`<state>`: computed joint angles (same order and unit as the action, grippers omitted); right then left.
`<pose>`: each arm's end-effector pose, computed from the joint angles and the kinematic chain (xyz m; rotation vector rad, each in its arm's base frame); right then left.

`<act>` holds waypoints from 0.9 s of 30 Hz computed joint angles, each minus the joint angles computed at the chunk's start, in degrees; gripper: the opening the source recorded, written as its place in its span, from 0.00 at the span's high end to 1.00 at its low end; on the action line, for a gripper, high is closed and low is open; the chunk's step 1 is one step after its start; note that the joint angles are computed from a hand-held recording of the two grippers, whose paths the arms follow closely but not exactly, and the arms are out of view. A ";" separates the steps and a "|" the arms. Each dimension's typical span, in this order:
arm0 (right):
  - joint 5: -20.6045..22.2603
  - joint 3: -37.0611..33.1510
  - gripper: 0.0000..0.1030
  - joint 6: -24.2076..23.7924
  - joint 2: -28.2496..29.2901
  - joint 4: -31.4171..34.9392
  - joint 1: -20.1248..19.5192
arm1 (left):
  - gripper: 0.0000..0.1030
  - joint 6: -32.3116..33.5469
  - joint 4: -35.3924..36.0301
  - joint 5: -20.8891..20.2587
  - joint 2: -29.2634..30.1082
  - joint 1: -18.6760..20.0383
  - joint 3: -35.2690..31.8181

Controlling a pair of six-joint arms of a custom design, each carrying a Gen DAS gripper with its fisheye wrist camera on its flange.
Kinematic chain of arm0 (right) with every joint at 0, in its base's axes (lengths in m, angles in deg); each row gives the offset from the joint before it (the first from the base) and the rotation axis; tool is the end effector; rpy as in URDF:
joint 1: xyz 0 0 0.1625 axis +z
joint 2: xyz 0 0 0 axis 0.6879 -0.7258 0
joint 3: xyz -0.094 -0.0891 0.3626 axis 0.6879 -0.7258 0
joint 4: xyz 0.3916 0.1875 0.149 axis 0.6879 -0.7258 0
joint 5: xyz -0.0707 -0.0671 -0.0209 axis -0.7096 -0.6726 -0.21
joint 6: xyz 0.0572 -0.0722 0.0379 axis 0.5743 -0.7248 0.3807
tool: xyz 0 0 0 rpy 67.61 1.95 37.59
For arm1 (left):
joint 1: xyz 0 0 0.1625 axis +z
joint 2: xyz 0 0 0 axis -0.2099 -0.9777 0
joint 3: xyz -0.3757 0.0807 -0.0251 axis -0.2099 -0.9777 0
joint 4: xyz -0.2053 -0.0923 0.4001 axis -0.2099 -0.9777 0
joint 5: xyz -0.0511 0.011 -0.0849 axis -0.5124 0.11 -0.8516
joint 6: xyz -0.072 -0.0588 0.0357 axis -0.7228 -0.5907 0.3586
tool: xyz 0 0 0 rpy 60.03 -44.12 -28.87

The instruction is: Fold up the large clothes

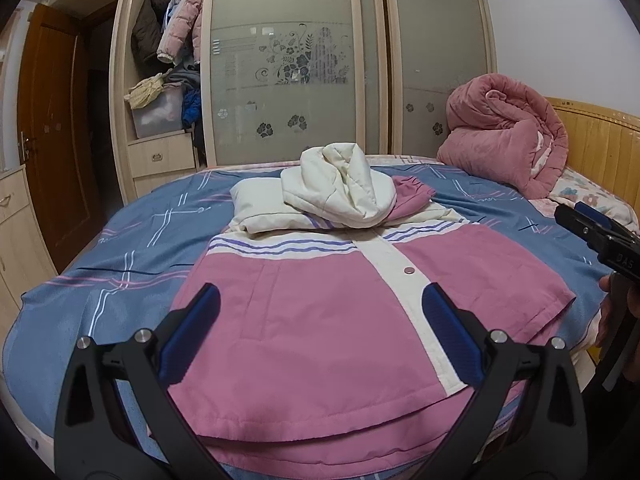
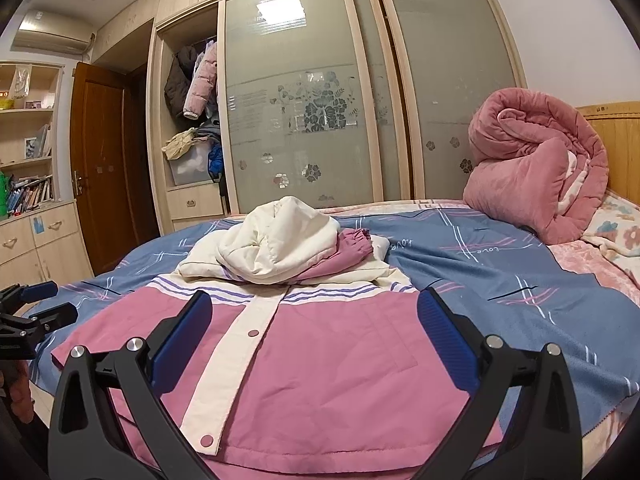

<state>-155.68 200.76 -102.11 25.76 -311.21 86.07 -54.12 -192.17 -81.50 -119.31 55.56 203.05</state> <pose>0.4008 -0.3824 0.1037 0.6414 -2.0463 1.5903 -0.1179 -0.4028 0.4100 0.7513 2.1004 -1.2421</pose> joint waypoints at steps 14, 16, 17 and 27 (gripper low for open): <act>-0.33 0.40 0.01 -1.05 -0.43 -0.61 0.14 | 0.02 1.24 -0.81 -0.83 -0.02 0.23 -0.03; -0.20 0.95 0.01 -2.53 -0.78 -1.46 0.25 | 0.02 3.26 -1.40 -1.01 -0.84 -0.29 0.54; -0.29 1.23 0.01 -4.54 -0.87 -2.27 0.43 | 0.02 5.94 -2.66 -0.46 -1.25 -0.86 1.17; -4.87 6.27 0.01 -35.55 1.58 -13.05 0.12 | 0.02 17.50 -1.06 5.22 -7.03 -2.96 5.58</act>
<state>-160.54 207.03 -137.66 27.34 -324.26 86.19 -36.62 -193.23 -76.29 -126.34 52.59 208.63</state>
